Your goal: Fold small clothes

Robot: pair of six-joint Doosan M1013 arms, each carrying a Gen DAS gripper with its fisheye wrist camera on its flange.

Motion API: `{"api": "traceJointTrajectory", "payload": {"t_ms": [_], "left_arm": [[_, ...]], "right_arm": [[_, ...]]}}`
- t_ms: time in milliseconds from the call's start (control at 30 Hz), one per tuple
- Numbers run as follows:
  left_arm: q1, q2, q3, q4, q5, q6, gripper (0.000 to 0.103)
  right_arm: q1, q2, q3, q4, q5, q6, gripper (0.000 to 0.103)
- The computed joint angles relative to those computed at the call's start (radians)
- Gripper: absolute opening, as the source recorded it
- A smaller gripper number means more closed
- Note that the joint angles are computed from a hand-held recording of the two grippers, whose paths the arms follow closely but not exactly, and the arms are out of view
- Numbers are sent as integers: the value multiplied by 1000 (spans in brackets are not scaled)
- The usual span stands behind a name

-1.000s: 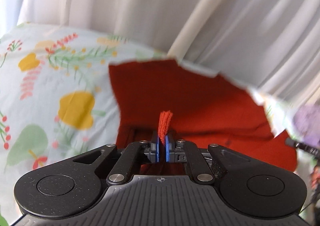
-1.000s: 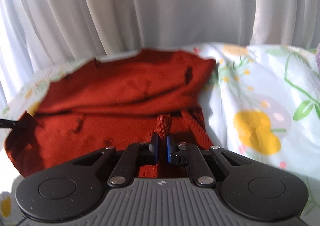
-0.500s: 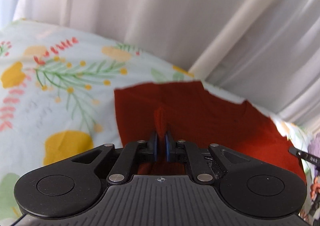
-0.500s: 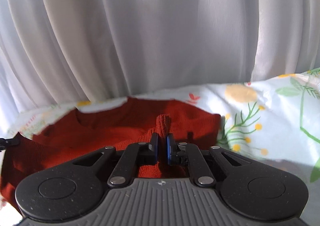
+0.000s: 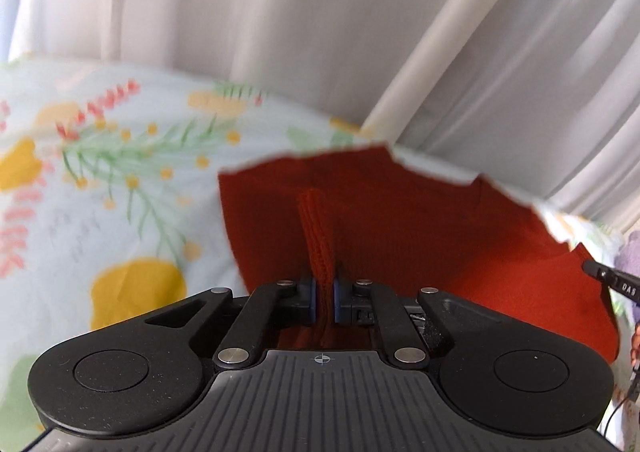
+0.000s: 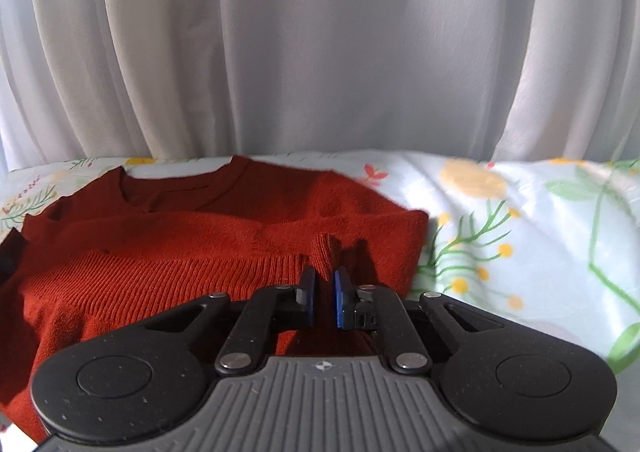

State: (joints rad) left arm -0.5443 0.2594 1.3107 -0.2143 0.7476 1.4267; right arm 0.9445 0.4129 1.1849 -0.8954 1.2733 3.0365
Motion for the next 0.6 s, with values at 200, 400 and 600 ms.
{"api": "traceJointTrajectory", "payload": {"t_ms": [200, 400, 600], "left_arm": [[-13, 26, -111, 147, -95, -114, 9], [-72, 129, -213, 527, -71, -425, 15], [-91, 101, -124, 524, -88, -508, 40]], "right_arm": [[31, 10, -57, -219, 31, 37, 7], [-27, 69, -148, -286, 70, 8, 7], [-62, 122, -211, -200, 158, 22, 13]]}}
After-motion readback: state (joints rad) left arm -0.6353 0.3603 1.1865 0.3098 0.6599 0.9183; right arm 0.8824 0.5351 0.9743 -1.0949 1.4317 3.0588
